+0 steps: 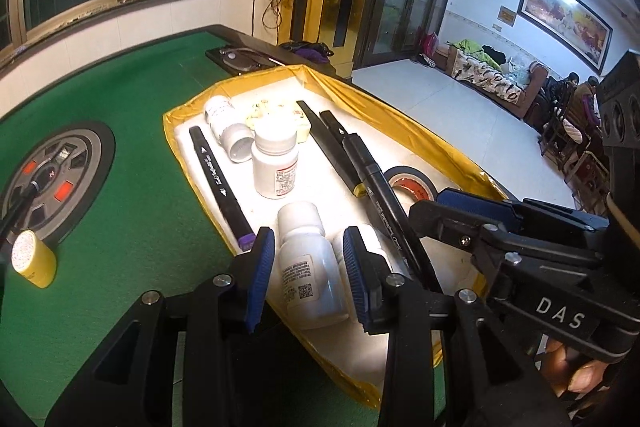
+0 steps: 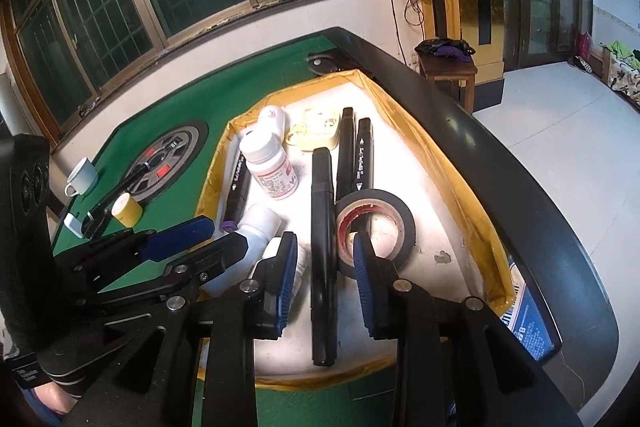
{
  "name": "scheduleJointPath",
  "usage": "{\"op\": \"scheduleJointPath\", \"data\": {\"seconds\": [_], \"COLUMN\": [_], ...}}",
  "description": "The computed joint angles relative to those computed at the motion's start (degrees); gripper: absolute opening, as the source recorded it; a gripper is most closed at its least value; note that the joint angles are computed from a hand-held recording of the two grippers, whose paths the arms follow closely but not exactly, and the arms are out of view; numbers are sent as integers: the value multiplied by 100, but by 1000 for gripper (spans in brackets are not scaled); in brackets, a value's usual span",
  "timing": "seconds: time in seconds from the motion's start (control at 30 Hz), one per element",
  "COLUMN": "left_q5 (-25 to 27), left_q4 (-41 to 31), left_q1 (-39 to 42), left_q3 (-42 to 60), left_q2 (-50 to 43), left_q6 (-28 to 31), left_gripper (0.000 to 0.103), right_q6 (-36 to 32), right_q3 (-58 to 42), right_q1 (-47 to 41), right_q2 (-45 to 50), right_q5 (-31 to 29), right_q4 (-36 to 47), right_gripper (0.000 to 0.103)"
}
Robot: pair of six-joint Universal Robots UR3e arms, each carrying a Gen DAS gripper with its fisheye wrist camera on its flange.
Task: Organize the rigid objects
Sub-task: 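Lower the white bottle into the tray and open the left tool, then grasp the yellow-lidded jar with the right tool while left moves back to the table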
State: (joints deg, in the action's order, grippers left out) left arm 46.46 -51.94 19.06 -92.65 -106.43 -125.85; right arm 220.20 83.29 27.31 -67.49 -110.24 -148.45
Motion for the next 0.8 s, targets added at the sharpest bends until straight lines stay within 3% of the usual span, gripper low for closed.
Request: {"op": "scheduleJointPath", "data": {"seconds": [0.23,0.47,0.63,0.8], "left_q5": [-204,-530,-799,-1113], "left_q4": [162,-154,-629,-507], "left_q1": [205,643,1102,1733], "left_q3": [-241,-262,61,344], "left_q2": [234,434,335,76], "left_q6": [223,589,855,830], "left_gripper": [33,33,33,33], "right_q6": [70,91,-21,-222], "right_q3": [-415,-1142,-2129,-3603], "right_q1": [179,368,537,702], "right_q2": [185,580,1142,2029], "right_q5": [-181,-292,-259,-132], "right_q4": [182,524,911,1382], "right_gripper": [26,26,26,26]}}
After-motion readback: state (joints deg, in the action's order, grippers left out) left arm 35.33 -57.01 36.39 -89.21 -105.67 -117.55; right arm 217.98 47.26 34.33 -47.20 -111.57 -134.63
